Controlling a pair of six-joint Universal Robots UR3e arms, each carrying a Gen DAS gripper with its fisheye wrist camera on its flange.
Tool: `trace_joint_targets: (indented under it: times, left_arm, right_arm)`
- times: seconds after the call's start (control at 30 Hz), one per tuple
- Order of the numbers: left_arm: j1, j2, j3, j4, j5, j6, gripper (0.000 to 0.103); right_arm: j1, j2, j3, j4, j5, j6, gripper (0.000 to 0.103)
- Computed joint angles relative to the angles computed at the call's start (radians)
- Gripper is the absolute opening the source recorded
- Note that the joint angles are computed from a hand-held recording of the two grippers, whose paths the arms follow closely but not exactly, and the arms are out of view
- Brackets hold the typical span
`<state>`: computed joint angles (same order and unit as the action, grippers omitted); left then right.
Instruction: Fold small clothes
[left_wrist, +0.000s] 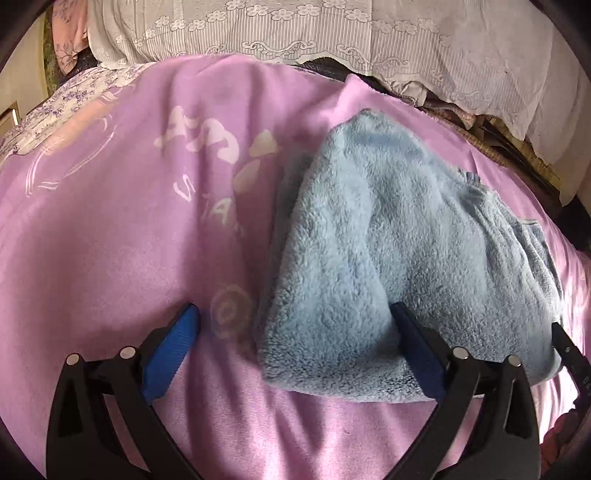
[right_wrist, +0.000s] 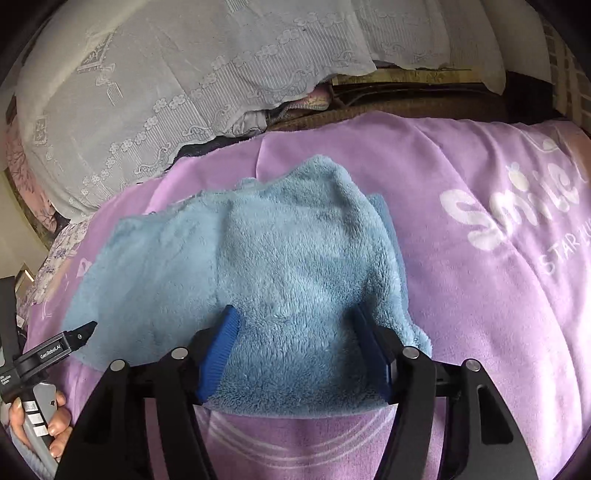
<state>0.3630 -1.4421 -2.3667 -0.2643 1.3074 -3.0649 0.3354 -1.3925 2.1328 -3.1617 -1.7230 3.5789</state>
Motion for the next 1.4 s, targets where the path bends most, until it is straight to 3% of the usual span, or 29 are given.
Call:
trace_joint_targets:
  times: [0.13, 0.23, 0.37, 0.4, 0.43, 0.57, 0.77, 0.87, 0.93, 1.1, 1.2, 1.3, 1.4]
  left_arm:
    - [0.009, 0.134, -0.055, 0.054, -0.006, -0.013, 0.099]
    - [0.003, 0.159, 0.001, 0.025, -0.037, -0.013, 0.099]
    - [-0.133, -0.055, 0.154, 0.052, 0.113, -0.049, 0.099]
    - [-0.171, -0.143, 0.186, 0.075, 0.173, -0.071, 0.099]
    - [-0.167, -0.204, 0.207, 0.039, 0.171, -0.042, 0.099]
    - [-0.062, -0.173, 0.171, 0.002, 0.013, -0.036, 0.099]
    - [-0.027, 0.010, 0.019, 0.080, -0.008, -0.038, 0.098]
    - [0.011, 0.182, -0.063, 0.032, -0.100, -0.005, 0.098]
    - [-0.009, 0.234, -0.083, 0.014, -0.108, 0.003, 0.098]
    - [-0.240, 0.115, 0.059, 0.000, 0.049, -0.057, 0.098]
    - [-0.336, 0.026, 0.131, 0.006, 0.142, -0.117, 0.098]
    - [-0.438, -0.174, 0.231, 0.028, 0.287, -0.137, 0.099]
    - [-0.475, -0.260, 0.209, 0.165, 0.348, -0.108, 0.099]
  right_arm:
    - [-0.026, -0.042, 0.037, -0.053, 0.038, 0.034, 0.064]
    - [-0.074, -0.043, -0.014, -0.012, 0.089, 0.026, 0.064]
    - [-0.142, 0.068, -0.074, 0.006, 0.168, 0.015, 0.064]
    - [-0.135, 0.101, -0.074, -0.032, 0.153, 0.000, 0.064]
    - [-0.116, 0.121, -0.072, -0.068, 0.127, -0.019, 0.066]
    - [-0.090, 0.124, -0.086, -0.062, 0.096, -0.031, 0.071]
    - [-0.138, -0.024, 0.103, -0.196, 0.182, 0.032, 0.071]
    - [-0.141, -0.121, 0.204, -0.233, 0.211, 0.063, 0.071]
    - [-0.134, -0.184, 0.286, -0.263, 0.227, 0.091, 0.071]
    - [-0.106, -0.271, 0.413, -0.280, 0.236, 0.141, 0.072]
    - [-0.166, -0.274, 0.477, -0.322, 0.336, 0.179, 0.074]
    - [-0.231, -0.205, 0.515, -0.403, 0.421, 0.224, 0.075]
    - [-0.263, -0.136, 0.548, -0.544, 0.444, 0.289, 0.075]
